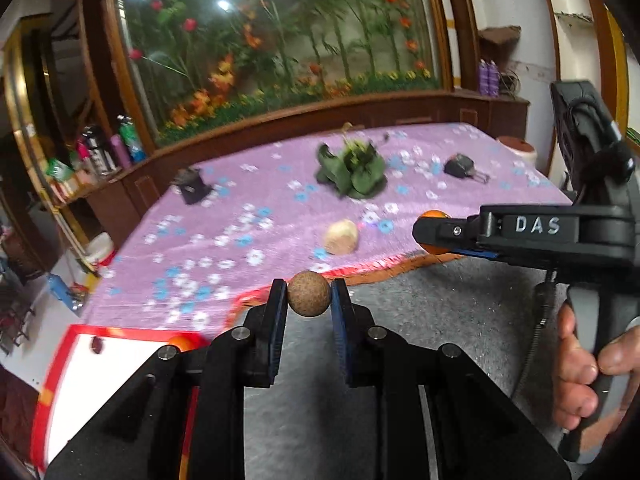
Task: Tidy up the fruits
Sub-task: 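Lower the orange and brown fruit into the white tray and open both tools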
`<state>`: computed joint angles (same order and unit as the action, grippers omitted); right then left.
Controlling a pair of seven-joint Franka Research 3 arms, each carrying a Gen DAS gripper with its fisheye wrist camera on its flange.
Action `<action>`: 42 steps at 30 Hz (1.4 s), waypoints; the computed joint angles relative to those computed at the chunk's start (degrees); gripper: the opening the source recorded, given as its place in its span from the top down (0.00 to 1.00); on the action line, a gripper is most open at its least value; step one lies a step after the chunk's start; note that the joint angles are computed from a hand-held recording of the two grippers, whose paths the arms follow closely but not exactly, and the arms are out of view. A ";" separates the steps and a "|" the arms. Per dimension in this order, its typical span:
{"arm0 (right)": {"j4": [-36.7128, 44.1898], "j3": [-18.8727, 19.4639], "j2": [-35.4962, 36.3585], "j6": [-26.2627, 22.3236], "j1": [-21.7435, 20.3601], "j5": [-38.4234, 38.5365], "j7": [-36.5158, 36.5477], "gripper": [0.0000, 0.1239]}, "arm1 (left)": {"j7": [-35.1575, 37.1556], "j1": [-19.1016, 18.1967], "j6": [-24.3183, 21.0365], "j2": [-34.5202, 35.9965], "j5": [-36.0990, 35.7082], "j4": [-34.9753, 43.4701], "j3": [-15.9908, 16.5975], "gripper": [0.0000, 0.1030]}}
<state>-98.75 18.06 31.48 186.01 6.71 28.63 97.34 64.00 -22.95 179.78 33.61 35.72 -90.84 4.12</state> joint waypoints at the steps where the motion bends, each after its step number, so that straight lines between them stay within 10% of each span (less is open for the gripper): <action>1: -0.12 0.52 0.05 0.88 -0.18 -0.16 -0.31 0.73 | -1.97 -1.91 0.97 -1.03 0.75 -1.28 2.77 0.81; 10: -0.56 -4.36 -0.35 2.94 5.03 -3.17 0.92 0.73 | -12.36 -16.03 8.68 -6.02 3.31 -9.72 23.10 0.81; 19: -2.23 -14.11 -1.32 4.08 13.44 -2.82 3.43 0.73 | -9.05 -22.07 13.85 -7.49 -4.96 -15.41 32.15 0.81; 24: -3.57 -23.72 -1.94 4.16 22.50 -1.19 5.34 0.73 | -6.14 -19.83 15.75 -8.50 -8.15 -17.30 30.75 0.81; 32: -3.97 -26.42 -2.84 5.05 28.06 -0.22 5.18 0.73 | -2.03 -14.14 18.38 -10.41 -11.97 -20.68 26.09 0.81; 42: 7.54 -16.31 2.35 -0.75 25.45 -6.43 2.49 0.73 | 2.87 -7.06 19.52 -11.67 -17.67 -24.50 21.01 0.81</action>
